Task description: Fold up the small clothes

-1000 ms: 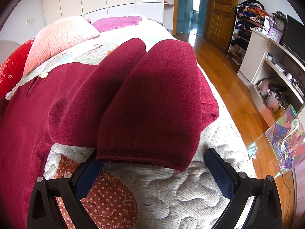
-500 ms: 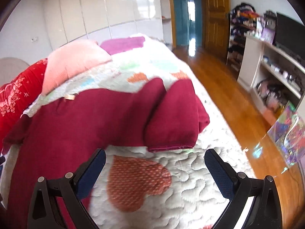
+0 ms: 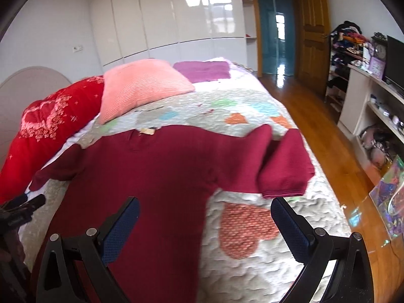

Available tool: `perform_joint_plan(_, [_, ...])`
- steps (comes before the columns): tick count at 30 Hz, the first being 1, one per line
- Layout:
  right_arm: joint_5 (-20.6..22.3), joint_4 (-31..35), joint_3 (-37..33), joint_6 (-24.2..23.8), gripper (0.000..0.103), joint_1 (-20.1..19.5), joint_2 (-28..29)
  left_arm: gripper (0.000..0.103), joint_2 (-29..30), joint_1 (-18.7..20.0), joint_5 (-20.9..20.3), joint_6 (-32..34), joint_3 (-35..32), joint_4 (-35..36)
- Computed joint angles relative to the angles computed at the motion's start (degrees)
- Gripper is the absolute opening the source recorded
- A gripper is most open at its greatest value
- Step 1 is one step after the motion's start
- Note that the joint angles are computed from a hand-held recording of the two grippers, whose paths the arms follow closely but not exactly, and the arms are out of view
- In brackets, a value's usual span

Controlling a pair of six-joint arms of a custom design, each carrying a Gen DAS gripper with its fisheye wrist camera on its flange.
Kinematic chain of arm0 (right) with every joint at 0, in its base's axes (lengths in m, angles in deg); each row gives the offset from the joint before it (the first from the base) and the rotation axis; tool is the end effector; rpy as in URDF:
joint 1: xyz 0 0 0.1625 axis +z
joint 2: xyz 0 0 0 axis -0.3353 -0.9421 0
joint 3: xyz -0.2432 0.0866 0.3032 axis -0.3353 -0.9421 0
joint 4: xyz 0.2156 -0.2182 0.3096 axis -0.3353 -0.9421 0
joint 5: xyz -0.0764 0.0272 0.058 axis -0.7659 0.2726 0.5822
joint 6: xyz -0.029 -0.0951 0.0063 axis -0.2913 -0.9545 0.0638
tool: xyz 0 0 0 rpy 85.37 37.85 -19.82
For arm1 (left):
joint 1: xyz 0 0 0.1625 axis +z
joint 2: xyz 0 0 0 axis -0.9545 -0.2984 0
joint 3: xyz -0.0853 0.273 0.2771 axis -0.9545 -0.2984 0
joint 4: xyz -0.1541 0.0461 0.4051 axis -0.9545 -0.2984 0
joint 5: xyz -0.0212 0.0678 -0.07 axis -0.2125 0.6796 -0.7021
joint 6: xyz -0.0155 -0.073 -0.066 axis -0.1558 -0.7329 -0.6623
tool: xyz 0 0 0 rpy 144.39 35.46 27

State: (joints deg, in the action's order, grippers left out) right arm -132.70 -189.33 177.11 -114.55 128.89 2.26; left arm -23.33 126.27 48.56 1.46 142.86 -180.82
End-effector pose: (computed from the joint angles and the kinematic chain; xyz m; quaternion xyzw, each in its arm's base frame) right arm 0.2907 -0.6137 0.1651 0.2245 -0.8513 0.3455 0.3250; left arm -0.1531 -0.5906 0.2485 -0.0300 0.8136 -0.4063 0.4148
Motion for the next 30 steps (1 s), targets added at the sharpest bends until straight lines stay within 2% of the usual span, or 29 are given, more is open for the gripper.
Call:
perform_joint_plan(10, [1.1, 1.7, -1.6, 1.1, 0.103, 1.0, 3.0, 0.102, 2.6, -0.2, 1.4, 0.6, -1.4, 0.4])
perform_joint_plan(13, [1.1, 4.0, -2.5, 2.3, 0.103, 1.0, 3.8, 0.102, 3.1, 0.0, 1.3, 1.6, -1.8, -0.6])
perform_joint_plan(30, [-0.7, 6.5, -6.6, 3.0, 0.103, 1.5, 7.7, 0.102, 4.7, 1.9, -0.5, 2.3, -3.7, -2.6])
